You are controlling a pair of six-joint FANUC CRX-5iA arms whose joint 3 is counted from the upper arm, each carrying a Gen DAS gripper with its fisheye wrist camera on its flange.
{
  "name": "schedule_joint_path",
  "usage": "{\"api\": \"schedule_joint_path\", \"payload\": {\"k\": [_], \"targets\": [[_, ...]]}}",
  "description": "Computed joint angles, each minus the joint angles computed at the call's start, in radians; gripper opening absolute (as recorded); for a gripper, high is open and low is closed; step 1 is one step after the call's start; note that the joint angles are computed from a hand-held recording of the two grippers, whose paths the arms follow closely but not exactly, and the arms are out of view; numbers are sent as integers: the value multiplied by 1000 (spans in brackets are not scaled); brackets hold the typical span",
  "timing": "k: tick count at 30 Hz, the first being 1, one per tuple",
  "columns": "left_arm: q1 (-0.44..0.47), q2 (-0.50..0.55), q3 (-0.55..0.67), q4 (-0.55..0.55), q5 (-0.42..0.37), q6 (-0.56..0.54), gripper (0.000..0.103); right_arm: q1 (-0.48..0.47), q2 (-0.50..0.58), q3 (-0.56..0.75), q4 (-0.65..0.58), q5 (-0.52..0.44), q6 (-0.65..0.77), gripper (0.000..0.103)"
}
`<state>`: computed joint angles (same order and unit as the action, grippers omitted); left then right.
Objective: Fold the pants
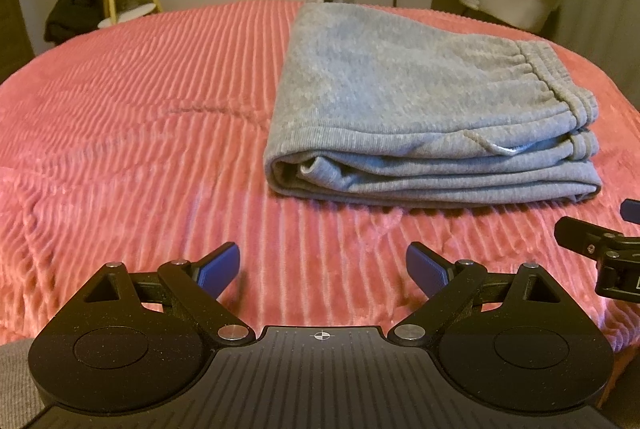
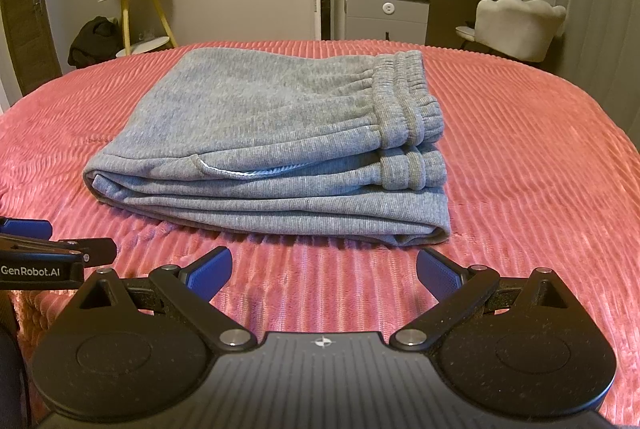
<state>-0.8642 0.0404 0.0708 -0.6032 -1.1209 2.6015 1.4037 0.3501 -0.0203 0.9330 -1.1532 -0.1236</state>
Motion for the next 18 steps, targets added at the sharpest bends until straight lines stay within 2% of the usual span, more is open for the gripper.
{"api": "schedule_joint_path", "payload": {"k": [18], "targets": [[-6, 3, 2, -7, -1, -14, 95, 6, 8, 11, 2, -10, -13, 99]]}}
